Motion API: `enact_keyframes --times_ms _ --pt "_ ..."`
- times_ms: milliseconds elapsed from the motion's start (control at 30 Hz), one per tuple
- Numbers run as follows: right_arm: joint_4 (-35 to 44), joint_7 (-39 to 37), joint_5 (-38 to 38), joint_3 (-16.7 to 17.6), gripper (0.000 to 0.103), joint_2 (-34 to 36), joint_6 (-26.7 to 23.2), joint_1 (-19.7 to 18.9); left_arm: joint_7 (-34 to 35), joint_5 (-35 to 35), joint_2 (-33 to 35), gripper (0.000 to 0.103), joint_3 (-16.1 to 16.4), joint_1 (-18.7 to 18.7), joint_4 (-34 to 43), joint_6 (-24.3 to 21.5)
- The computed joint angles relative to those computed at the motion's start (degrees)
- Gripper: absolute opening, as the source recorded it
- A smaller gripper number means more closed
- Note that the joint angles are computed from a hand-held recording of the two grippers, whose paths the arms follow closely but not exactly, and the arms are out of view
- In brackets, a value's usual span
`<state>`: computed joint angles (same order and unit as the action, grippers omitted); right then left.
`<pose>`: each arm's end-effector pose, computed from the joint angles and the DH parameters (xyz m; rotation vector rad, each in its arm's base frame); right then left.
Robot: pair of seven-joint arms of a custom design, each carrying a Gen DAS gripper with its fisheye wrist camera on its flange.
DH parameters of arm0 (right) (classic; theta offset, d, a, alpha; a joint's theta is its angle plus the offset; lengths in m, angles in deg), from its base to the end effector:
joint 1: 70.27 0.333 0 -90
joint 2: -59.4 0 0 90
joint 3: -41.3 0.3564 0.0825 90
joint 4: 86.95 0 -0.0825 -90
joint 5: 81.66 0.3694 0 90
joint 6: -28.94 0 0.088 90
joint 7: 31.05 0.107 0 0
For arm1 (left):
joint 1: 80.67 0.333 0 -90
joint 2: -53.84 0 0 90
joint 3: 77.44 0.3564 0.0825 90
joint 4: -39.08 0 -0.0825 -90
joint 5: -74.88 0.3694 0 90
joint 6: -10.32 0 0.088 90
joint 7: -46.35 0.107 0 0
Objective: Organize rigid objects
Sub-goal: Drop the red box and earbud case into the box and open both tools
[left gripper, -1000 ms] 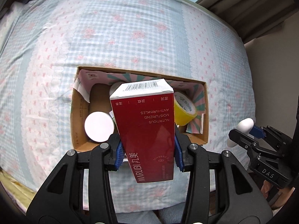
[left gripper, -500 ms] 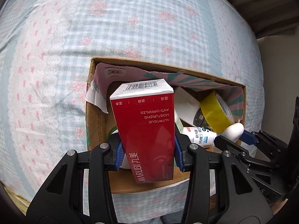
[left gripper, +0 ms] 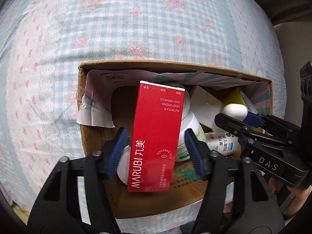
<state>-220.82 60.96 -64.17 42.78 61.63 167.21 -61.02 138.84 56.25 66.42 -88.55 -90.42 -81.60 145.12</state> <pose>0.4950 0.0954 0.3735 -2.0261 2.1789 0.2078 0.5371 -0.2051 0.3682 1.8773 -2.2388 0.2685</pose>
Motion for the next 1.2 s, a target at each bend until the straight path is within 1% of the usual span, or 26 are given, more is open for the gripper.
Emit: enact_keyframes --times_ms 33,67,100,133,167,200,233,267,300,367,533,667,867,967,1067,1100,1200 --pt "0.01 -0.97 1.31 -0.01 0.047 0.11 0.34 -0.13 2.54 -3.45 -0.9 0.095 -0.74 0.81 -0.92 1.02" --pt "-0.2 -1.54 2.39 -0.09 0.05 -0.14 0.89 -0.31 2.46 -3.78 -1.84 0.102 -0.7 0.65 -1.76 2.03" --pt "-0.4 -3.55 5.55 -0.22 0.059 -0.54 0.95 -0.67 1.12 -1.73 -2.65 0.103 -0.31 0.03 -2.4 2.64" --pt "0.06 -6.64 9.79 -0.52 0.065 -0.54 -1.01 -1.21 2.45 -3.1 -3.49 0.103 -0.5 0.38 -3.17 3.02" --pt "0.66 -9.12 13.06 -0.79 0.075 -0.42 -3.37 -1.68 3.62 -4.92 -4.24 0.103 -0.61 0.77 -3.89 3.18" --pt "0.68 -9.76 14.21 -0.89 0.085 -0.77 -4.35 -1.85 2.92 -4.72 -5.16 0.103 -0.37 0.66 -4.93 3.88" --pt "0.16 -9.31 13.87 -0.82 0.09 -1.53 -3.73 -1.69 2.41 -4.27 -5.87 0.103 -0.18 0.59 -5.63 4.08" --pt "-0.41 -9.1 13.32 -0.69 0.099 -2.29 -2.87 -1.39 2.9 -4.55 -6.47 0.103 -0.12 0.72 -6.15 3.76" --pt "-0.79 -8.7 12.68 -0.6 0.102 -2.83 -2.3 -1.04 2.63 -3.52 -7.15 0.103 -0.06 0.51 -6.78 4.21" --pt "-1.19 -7.63 11.63 -0.49 0.102 -3.36 -1.57 -0.35 3.42 -3.23 -8.07 0.103 -0.23 0.28 -7.62 4.36" --pt "-2.07 -6.0 10.71 -0.88 0.102 -4.72 -1.76 0.5 3.51 -2.46 -9.69 0.103 -0.31 -0.22 -8.72 3.76" --pt "-2.67 -5.59 9.49 -1.21 0.102 -6.28 -1.73 1.02 2.36 -2.4 -11.69 0.103 -0.3 -0.45 -9.82 3.92" --pt "-3.67 -5.15 8.75 -2.18 0.102 -10.14 -2.25 1.64 -0.82 -0.36 -16.12 0.103 -0.69 -1.07 -11.44 3.46" --pt "-4.91 -6.15 9.4 -3.08 0.102 -13.44 -1.87 2.13 -4.08 1.45 -18.76 0.103 -1.26 -1.45 -12.02 3.2" --pt "-6.63 -5.92 6.46 -3.48 0.102 -17.88 -0.65 2.26 -8.18 4.2 -21.95 0.103 -2.17 -1.9 -12.28 2.18" --pt "-6.91 -6.31 5.6 -3.91 0.102 -19.49 -0.9 2.48 -9.31 4.62 -23.23 0.103 -2.43 -2.11 -12.34 1.76" --pt "-6.72 -6.35 3.52 -5.58 0.102 -24.35 -5.14 2.78 -13.45 6.48 -27.47 0.103 -3.73 -2.7 -12.25 0.65"
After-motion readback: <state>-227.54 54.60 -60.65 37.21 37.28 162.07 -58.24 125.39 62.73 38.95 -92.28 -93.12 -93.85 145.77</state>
